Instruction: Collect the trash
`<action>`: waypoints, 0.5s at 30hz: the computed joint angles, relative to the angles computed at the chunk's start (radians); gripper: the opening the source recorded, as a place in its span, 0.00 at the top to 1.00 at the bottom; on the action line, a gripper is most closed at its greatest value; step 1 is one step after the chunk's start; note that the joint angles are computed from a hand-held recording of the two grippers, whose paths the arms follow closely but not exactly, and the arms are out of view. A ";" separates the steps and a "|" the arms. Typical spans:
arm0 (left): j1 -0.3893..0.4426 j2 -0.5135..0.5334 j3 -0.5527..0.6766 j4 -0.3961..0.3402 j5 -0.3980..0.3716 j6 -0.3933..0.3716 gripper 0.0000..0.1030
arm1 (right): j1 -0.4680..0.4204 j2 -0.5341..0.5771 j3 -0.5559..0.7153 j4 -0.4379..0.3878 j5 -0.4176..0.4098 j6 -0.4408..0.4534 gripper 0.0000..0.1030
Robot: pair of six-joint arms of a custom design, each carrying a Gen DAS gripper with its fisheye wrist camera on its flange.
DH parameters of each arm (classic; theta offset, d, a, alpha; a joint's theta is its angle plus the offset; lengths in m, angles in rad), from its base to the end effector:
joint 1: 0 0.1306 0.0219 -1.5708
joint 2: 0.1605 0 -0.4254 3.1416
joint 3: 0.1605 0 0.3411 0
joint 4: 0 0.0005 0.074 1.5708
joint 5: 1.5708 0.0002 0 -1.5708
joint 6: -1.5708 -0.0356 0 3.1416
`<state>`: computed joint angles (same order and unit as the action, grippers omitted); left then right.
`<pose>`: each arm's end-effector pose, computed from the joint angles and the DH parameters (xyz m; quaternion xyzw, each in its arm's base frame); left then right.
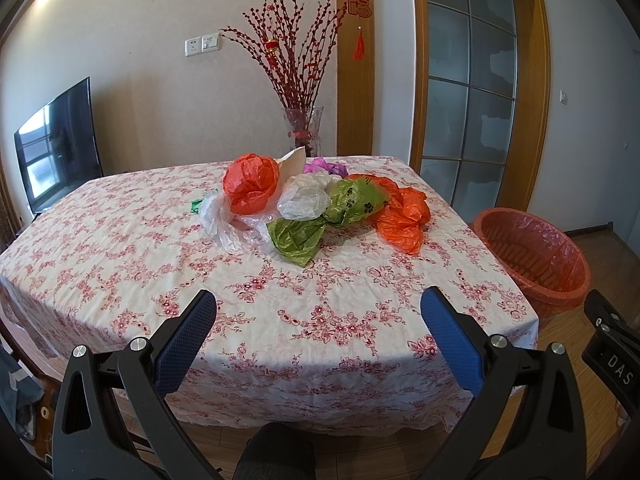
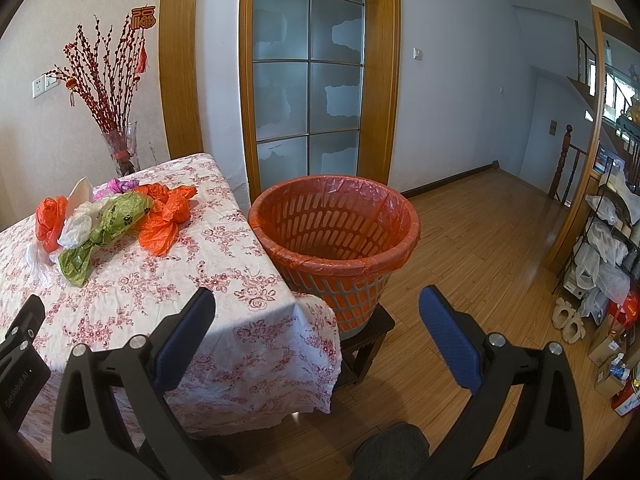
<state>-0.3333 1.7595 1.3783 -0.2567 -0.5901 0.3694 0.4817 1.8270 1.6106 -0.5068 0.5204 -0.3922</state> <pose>0.5423 -0.1673 0.3416 -0.1462 0.8521 0.0958 0.4934 0.5452 0.2645 0.3768 0.0663 0.8847 -0.0443 0.4593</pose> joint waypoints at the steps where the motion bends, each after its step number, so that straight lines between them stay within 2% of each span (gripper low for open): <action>1: 0.000 0.000 0.000 0.000 0.000 0.000 0.02 | 0.000 0.000 0.000 0.000 0.000 0.001 0.04; 15: 0.006 0.003 0.007 -0.002 0.005 -0.005 0.02 | -0.001 0.001 0.003 0.000 0.000 0.002 0.04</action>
